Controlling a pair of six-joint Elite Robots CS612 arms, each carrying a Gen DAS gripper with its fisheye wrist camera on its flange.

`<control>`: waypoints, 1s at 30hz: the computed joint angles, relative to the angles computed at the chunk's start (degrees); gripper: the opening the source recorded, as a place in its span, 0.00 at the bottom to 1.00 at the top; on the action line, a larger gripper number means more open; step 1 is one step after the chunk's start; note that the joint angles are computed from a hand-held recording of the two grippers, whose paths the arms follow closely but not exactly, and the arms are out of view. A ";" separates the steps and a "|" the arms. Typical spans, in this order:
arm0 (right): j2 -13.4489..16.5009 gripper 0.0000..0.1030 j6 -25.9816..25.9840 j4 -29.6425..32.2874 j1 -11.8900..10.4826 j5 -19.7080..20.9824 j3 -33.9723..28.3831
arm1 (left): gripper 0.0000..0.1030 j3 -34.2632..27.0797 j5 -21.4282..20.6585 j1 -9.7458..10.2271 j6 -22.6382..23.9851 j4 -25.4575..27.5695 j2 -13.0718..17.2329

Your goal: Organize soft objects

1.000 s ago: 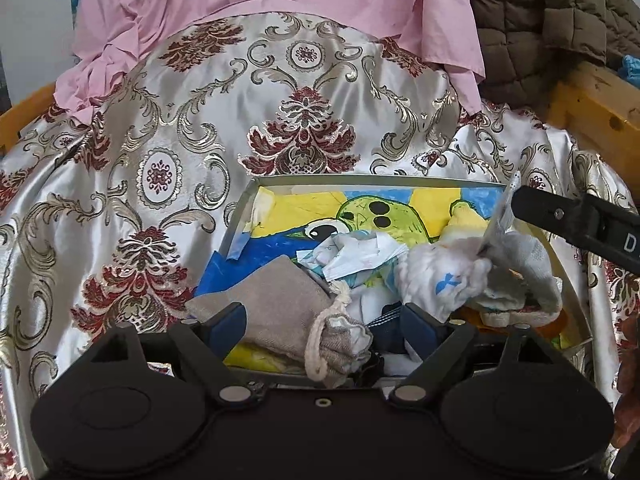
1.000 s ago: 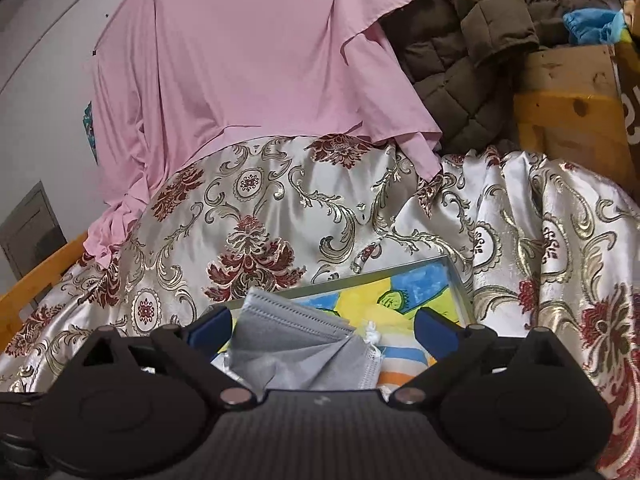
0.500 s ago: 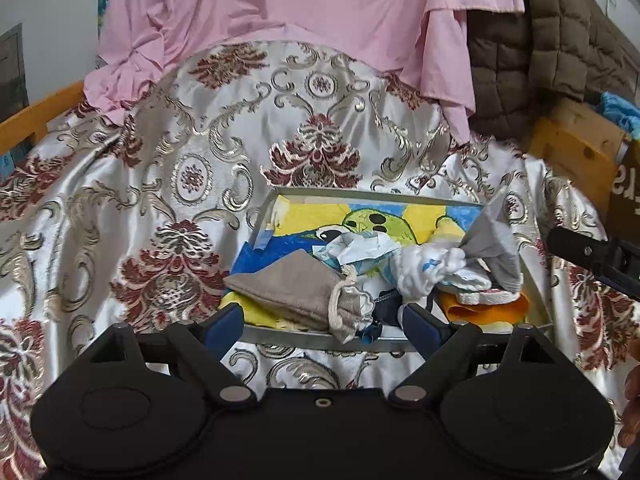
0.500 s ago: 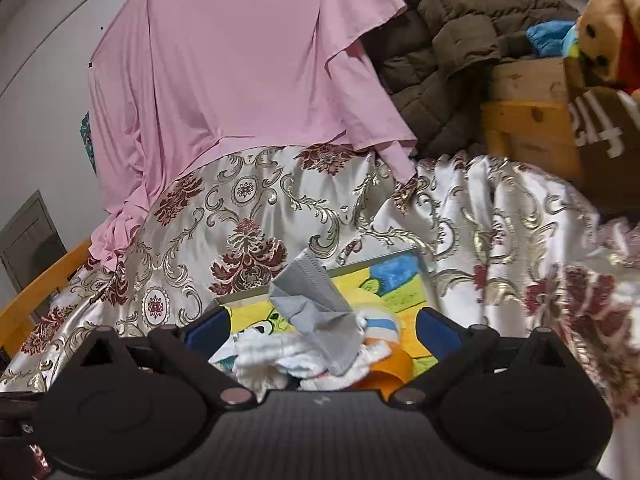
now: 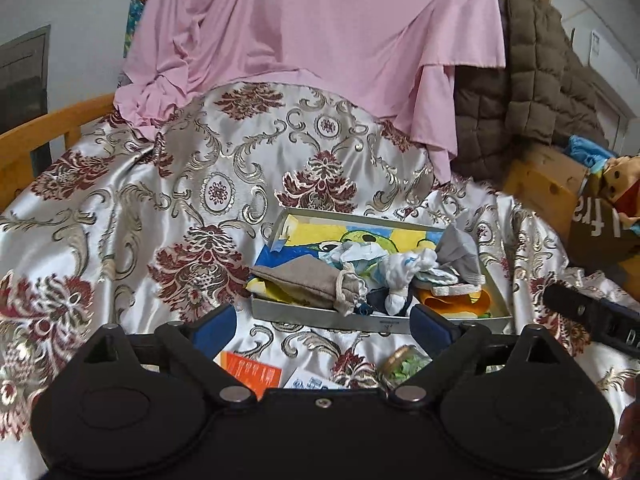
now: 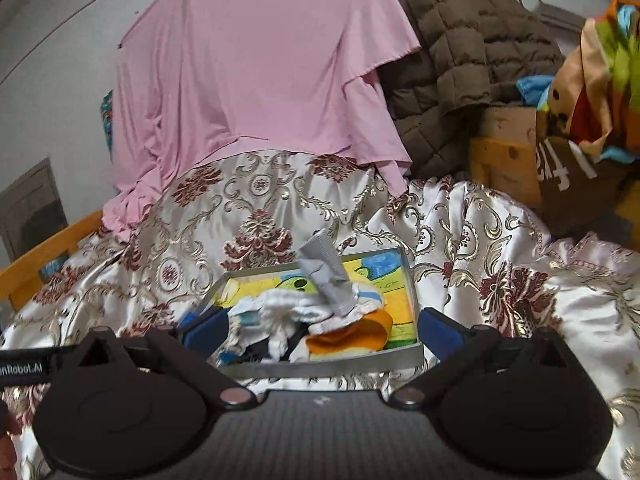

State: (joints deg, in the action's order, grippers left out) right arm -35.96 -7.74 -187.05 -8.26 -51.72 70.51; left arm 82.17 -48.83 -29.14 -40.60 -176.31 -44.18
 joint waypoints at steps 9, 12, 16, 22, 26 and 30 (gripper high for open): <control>-4.36 1.00 -4.60 -5.26 -0.66 0.83 9.72 | 0.93 6.16 3.17 -2.28 -1.28 -5.16 -2.43; -5.26 1.00 -5.34 -6.74 -0.85 0.94 11.99 | 0.93 7.74 4.35 -2.98 -1.36 -6.50 -3.00; -6.04 1.00 -5.11 -8.78 -1.20 0.97 14.32 | 0.95 9.78 6.14 -3.90 -1.50 -8.09 -3.57; -7.29 1.00 -4.31 -10.41 -1.61 0.97 17.72 | 0.95 13.18 7.73 -5.19 -3.52 -9.44 -4.54; -8.29 1.00 -3.98 -10.84 -1.79 0.84 20.23 | 0.96 15.20 8.47 -5.88 -4.89 -9.51 -5.18; -9.16 1.00 -5.53 -11.70 -1.62 -0.64 22.67 | 0.96 17.18 9.43 -6.50 -5.72 -11.02 -5.49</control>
